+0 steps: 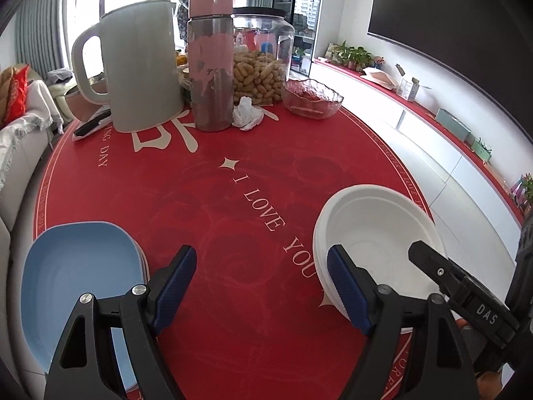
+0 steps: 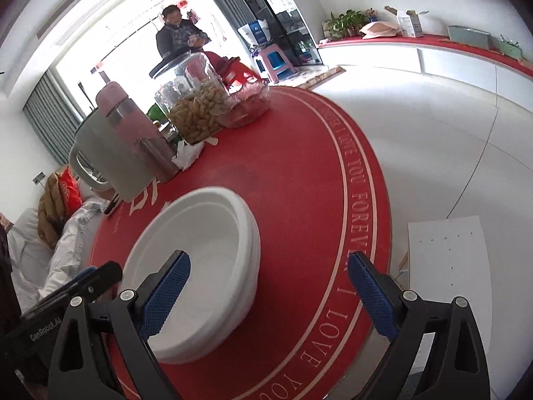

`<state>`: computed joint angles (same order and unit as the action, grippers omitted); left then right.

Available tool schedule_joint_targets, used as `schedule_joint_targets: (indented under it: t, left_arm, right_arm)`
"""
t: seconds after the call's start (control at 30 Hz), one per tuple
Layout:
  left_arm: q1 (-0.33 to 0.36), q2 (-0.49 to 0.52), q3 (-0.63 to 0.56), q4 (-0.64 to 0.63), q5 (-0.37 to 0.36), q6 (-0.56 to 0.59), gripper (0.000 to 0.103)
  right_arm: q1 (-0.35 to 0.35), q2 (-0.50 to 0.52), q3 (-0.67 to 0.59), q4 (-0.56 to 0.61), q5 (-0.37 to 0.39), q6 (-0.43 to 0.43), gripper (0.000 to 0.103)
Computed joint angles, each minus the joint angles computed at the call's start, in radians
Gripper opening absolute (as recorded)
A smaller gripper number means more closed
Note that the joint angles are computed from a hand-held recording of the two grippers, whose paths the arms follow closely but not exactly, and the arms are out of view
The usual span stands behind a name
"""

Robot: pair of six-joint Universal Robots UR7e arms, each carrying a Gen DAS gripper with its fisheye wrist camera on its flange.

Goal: Organize plates and bowls
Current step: 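Position both open grippers around the rim of the bowl stack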

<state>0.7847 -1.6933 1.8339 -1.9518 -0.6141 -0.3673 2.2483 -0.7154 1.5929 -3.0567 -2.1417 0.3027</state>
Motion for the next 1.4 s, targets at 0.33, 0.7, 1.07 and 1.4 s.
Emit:
schedule_joint_targets:
  t: [0.33, 0.7, 1.07, 1.4]
  left_arm:
    - [0.008, 0.001, -0.002, 0.003, -0.001, -0.01, 0.084]
    - [0.012, 0.001, -0.006, 0.007, -0.005, -0.017, 0.084]
    - [-0.002, 0.005, -0.011, -0.006, 0.007, 0.005, 0.084]
    - [-0.003, 0.015, -0.019, 0.002, -0.001, 0.009, 0.084]
  right_arm:
    - [0.009, 0.023, -0.031, 0.041, -0.025, -0.069, 0.102]
    - [0.022, 0.044, -0.051, 0.069, -0.077, -0.126, 0.102]
    - [0.022, 0.045, -0.06, 0.093, -0.081, -0.125, 0.102]
    - [0.024, 0.05, -0.063, 0.093, -0.087, -0.139, 0.102]
